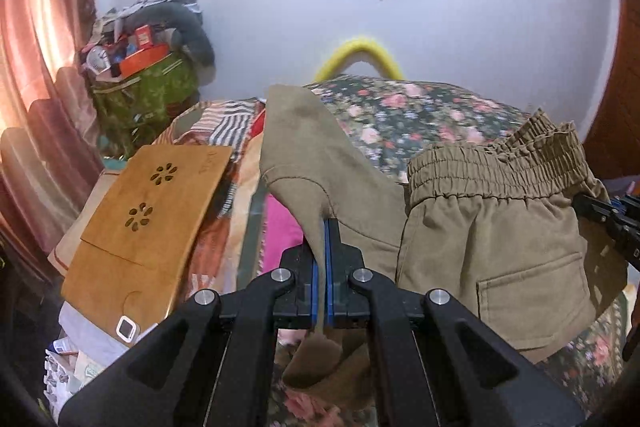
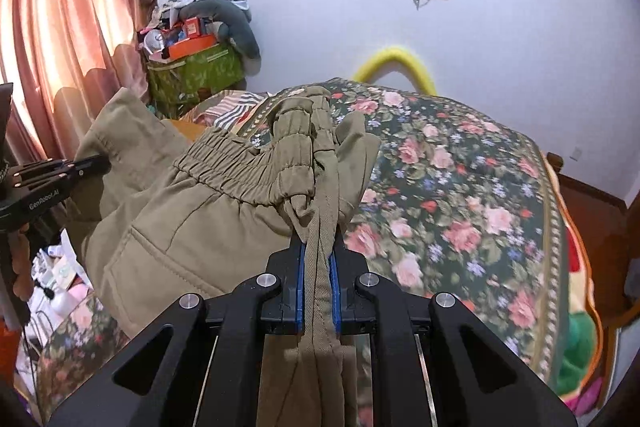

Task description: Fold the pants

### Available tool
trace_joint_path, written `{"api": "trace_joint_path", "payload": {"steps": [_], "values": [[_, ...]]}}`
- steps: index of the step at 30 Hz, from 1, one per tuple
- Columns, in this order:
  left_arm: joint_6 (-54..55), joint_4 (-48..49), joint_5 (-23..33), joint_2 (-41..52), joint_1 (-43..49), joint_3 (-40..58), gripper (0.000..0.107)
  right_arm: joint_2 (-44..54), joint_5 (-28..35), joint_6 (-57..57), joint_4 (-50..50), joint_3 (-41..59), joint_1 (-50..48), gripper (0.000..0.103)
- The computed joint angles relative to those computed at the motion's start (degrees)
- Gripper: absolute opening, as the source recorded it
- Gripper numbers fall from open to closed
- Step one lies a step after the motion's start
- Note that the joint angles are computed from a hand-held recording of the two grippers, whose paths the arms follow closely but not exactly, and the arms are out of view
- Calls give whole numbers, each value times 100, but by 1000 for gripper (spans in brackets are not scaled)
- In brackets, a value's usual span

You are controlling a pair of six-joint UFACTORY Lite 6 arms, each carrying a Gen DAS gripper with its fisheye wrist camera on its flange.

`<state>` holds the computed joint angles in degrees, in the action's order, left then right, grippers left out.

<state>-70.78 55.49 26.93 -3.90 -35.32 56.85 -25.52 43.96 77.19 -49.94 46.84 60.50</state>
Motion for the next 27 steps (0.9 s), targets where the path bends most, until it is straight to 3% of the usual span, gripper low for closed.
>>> {"api": "trace_joint_path", "payload": {"steps": [10, 16, 20, 27], "values": [[-976, 1118, -925, 2262, 1185, 1104, 3, 2075, -1720, 671, -640, 519, -1061, 9], [262, 146, -964, 4020, 1523, 2534, 3, 2862, -2509, 1200, -960, 420, -1414, 9], [1031, -762, -942, 4751, 1640, 2935, 5, 2847, -2617, 1240, -1017, 225, -1430, 15], [481, -236, -1119, 4481, 1748, 2044, 18, 1721, -2323, 967, -610, -524, -1149, 25]]}}
